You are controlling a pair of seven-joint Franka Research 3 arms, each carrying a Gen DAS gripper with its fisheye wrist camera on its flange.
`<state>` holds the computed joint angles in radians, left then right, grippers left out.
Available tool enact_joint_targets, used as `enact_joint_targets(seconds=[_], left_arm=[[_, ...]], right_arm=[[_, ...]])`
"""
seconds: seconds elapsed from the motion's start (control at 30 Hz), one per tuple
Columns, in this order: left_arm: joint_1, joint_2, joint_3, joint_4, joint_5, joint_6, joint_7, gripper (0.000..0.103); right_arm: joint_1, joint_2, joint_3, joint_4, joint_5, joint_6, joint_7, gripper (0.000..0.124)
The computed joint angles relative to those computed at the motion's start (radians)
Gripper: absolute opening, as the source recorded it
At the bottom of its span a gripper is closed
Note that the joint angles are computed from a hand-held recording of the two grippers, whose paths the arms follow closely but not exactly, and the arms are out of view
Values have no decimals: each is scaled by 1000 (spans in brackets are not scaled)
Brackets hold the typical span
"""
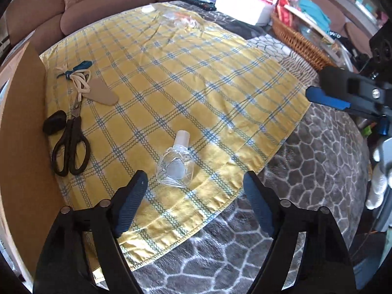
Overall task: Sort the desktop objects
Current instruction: 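Move the left gripper to the small clear bottle on the cloth, then grasp the clear bottle with the left gripper and lift it, then lower the bottle into the box and open the left gripper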
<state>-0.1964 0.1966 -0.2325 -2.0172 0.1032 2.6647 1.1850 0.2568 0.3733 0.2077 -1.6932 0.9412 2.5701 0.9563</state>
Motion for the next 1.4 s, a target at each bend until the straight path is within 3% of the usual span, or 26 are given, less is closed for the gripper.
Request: enact_joint_targets(seconds=[0.13,0.17,0.2,0.23,0.4,0.53,0.6,0.67,0.8,0.9,0.93,1.0,1.07,1.17,1.23,1.4], left_arm=[[24,14,-5,-39,-56,91,2,72],[24,10,-3,-49,-54,108,-6,63],[16,5,8,-56,-27,115,-31,44],[17,0,11,-64,-21,126,-42,31],[94,-40,-74,-124,-280,219,126,32],[130,-101,-149,-165,-593,304,374,32],[145,-141,-183,-164,-831,299,576,32],[139,-190,-182,-163,-1065,277,772,32],[100,-317,-102,-203,-1297,223,931,32],[101,-415,-24,-251,-1286,174,898,32],[117,-444,-6,-269,-1223,164,842,32],[180,-495,3,-306,-1028,159,706,32],[288,-529,-24,-330,-786,134,531,32],[379,-534,-18,-340,-593,95,414,32],[389,-523,12,-342,-543,82,392,32],[330,-487,123,-358,-545,79,419,30]], right_arm=[[-10,2,12,18,30,-37,-22,89],[-6,-1,11,19,26,-39,-30,89],[1,-3,8,18,16,-36,-29,89],[5,-2,6,19,9,-39,-27,89],[-2,23,12,38,22,-97,-23,89],[-73,65,60,67,232,-247,-76,89],[-92,75,73,74,327,-317,-108,89],[-87,64,74,69,390,-334,-145,88],[-39,17,58,58,410,-318,-194,84],[12,-5,37,55,349,-268,-166,84],[31,-3,29,60,310,-249,-139,84],[53,4,27,69,269,-226,-101,84],[64,12,32,79,249,-215,-85,84],[98,56,39,163,176,-197,-37,84],[127,98,47,245,107,-199,-4,84],[237,251,50,530,-148,-236,112,84]])
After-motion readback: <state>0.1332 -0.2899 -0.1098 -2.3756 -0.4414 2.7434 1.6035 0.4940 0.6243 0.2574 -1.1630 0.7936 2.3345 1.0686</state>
